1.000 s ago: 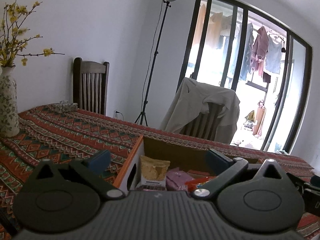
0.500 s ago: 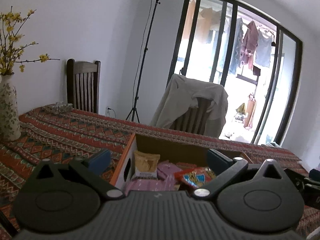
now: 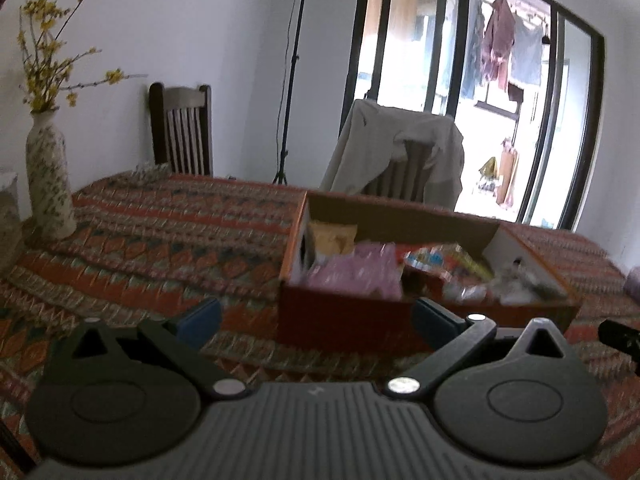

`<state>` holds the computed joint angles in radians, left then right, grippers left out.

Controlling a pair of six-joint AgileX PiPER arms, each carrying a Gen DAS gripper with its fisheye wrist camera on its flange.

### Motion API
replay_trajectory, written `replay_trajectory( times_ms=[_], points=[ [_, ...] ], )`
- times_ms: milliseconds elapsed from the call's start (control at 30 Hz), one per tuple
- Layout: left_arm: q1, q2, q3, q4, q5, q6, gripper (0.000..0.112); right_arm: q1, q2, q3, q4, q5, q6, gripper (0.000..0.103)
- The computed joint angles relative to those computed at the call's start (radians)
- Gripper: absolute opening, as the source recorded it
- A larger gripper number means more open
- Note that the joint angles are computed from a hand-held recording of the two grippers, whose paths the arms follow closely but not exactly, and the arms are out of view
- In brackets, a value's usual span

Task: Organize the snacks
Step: 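Withdraw both open tools from the box back over the snack pile, then grasp a tan crisp packet with the left tool while the right tool grasps a white printed packet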

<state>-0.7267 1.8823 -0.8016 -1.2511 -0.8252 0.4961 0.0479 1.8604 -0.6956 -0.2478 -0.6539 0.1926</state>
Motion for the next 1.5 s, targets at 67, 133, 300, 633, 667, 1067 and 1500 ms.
replay_trajectory(
  times_ms=[67,133,300,633,667,1067,1500],
  points=[
    [-0.008,0.005,0.025,-0.005,-0.005,-0.014,0.103,-0.008,0.005,0.024,-0.012,-0.004,-0.002,0.103],
    [-0.013,0.012,0.048,-0.009,0.0,-0.032,0.103,-0.011,0.007,0.048,-0.01,-0.008,-0.011,0.103],
    [-0.018,0.008,0.104,0.014,0.021,-0.099,0.103,-0.03,0.014,0.098,-0.033,-0.035,0.01,0.103],
    [-0.043,0.048,0.122,0.058,-0.044,-0.171,0.103,-0.034,-0.002,0.12,-0.039,-0.007,0.019,0.103],
    [-0.046,0.048,0.126,0.064,-0.049,-0.179,0.103,-0.033,-0.006,0.12,-0.038,-0.002,0.021,0.103],
    [-0.033,0.052,0.131,0.095,-0.036,-0.211,0.103,-0.001,0.008,0.071,-0.081,0.072,0.093,0.103],
    [-0.013,0.05,0.133,0.106,-0.014,-0.235,0.103,0.176,0.104,-0.15,0.039,0.298,0.066,0.103]
  ],
)
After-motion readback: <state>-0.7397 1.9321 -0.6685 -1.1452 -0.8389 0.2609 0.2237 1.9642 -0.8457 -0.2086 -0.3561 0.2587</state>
